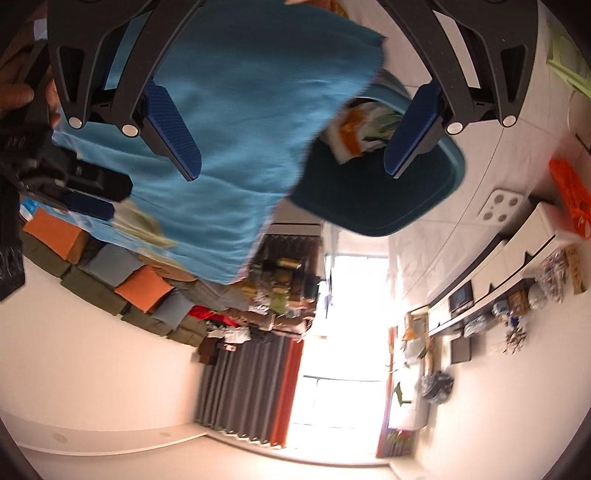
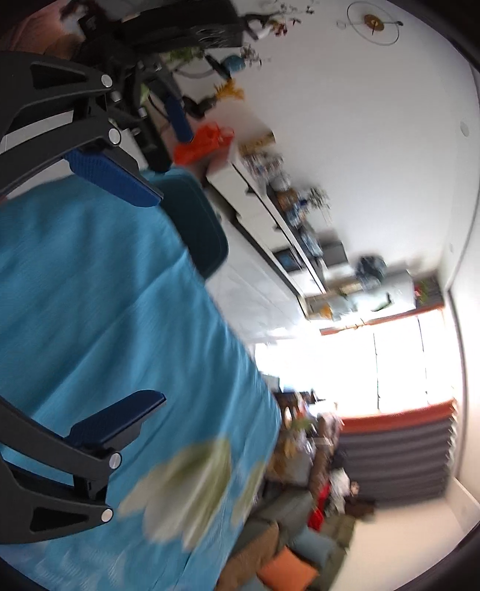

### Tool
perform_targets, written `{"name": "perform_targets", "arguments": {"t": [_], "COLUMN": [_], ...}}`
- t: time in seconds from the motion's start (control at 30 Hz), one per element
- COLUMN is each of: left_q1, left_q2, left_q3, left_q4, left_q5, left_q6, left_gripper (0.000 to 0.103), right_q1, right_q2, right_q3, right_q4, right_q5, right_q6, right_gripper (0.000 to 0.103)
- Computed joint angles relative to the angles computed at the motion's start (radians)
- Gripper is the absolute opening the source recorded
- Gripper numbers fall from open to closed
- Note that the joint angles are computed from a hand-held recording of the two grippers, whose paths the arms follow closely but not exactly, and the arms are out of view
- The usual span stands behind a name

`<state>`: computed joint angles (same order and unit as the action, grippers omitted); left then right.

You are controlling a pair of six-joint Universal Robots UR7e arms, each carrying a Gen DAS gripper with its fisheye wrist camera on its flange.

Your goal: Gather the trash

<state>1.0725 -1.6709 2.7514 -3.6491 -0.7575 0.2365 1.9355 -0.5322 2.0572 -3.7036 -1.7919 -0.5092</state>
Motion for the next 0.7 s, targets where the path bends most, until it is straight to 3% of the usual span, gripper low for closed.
{"name": "perform_targets", "arguments": {"t": [0.2,0.37,0.7], "left_q1": [-0.148,-0.257,-0.321], "left_q2": [0.127,0.309,0.556], "left_q3": [0.048,0.064,0.007], "left_q4": [-0.128,-0.372,-0.644], "left_q5": [0.067,0.12,0.114], "left_q6": [-0.048,0.004,0.119], "left_gripper": [0.097,0.097,0.097], "right_q1": [-0.035,-0.054,-0.118], "right_q2": [-0.022,0.013,0.034], "right_q3": [0.147,0.207,0.292], "right_q4": [-0.319,-0.588,-0.897], "right_q5": [-0.078,-0.151,-0.154], "right_q6": [-0.037,-0.091,-0.137], "right_gripper": [0.096,0.096,0.096]}}
